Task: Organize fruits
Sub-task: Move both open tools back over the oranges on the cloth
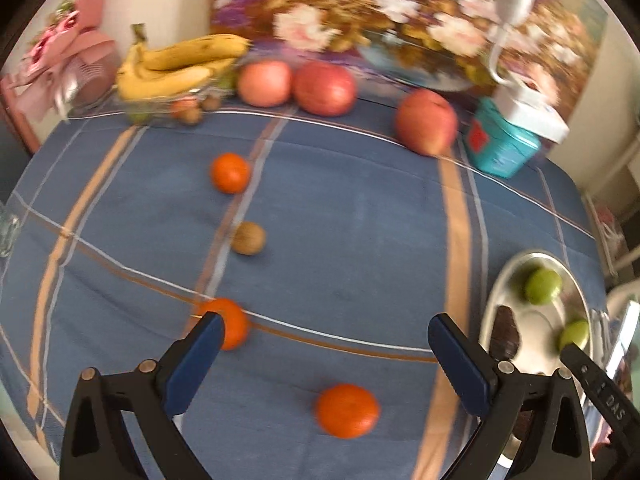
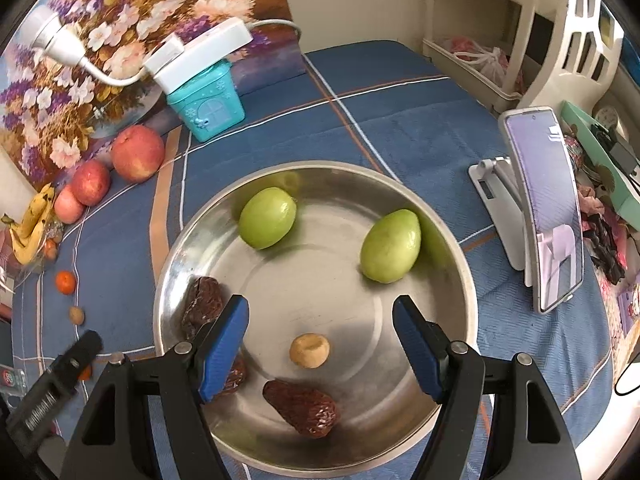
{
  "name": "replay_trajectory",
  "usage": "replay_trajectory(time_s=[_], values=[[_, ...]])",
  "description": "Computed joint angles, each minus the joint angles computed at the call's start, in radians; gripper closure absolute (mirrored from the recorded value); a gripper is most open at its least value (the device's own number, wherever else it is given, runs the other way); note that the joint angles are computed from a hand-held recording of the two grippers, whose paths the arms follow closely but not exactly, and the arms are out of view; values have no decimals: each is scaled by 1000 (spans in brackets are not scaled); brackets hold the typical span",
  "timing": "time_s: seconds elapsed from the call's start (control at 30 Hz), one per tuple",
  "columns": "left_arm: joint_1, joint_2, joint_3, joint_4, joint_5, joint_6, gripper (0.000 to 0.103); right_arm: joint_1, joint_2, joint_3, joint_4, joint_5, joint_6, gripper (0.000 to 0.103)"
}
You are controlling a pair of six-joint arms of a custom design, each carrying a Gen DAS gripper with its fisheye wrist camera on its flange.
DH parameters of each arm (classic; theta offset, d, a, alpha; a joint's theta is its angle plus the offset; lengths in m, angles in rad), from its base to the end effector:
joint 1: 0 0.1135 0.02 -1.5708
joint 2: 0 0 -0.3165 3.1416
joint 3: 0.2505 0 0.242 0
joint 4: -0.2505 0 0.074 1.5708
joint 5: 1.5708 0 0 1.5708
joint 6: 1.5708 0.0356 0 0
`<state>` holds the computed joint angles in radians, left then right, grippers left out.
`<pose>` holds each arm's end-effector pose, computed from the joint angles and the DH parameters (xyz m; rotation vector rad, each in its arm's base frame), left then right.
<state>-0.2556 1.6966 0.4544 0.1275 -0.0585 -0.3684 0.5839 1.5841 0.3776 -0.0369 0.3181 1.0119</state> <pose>0.2331 -0.0588 0.1266 -0.1697 2.6822 -0.1166 0.1717 0.1001 0.1302 0.6405 2.6119 0.0168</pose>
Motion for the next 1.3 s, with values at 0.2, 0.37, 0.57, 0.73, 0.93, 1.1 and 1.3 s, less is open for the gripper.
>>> replay_trajectory(time_s=[0.2, 0.37, 0.57, 0.73, 0.93, 1.1, 1.3], values=[[89, -22, -3, -15, -19, 59, 0, 45, 36, 34, -2, -3, -2, 28], [128, -32, -7, -12, -44, 93, 0, 83, 66, 64, -7, 5, -12, 27], [183, -41, -9, -24, -1, 176, 0, 123, 92, 80, 17, 10, -3, 2], [233, -60, -15, -24, 22, 227, 0, 146, 119, 108, 17, 12, -11, 2], [340, -71, -21, -5, 87, 267, 0, 176, 138, 163, 11, -15, -39, 3], [425, -83, -27, 12, 165, 262, 0, 226, 160, 212, 17, -17, -56, 2], [451, -79, -20, 4, 211, 270, 0, 300, 224, 277, 34, -32, -70, 3]])
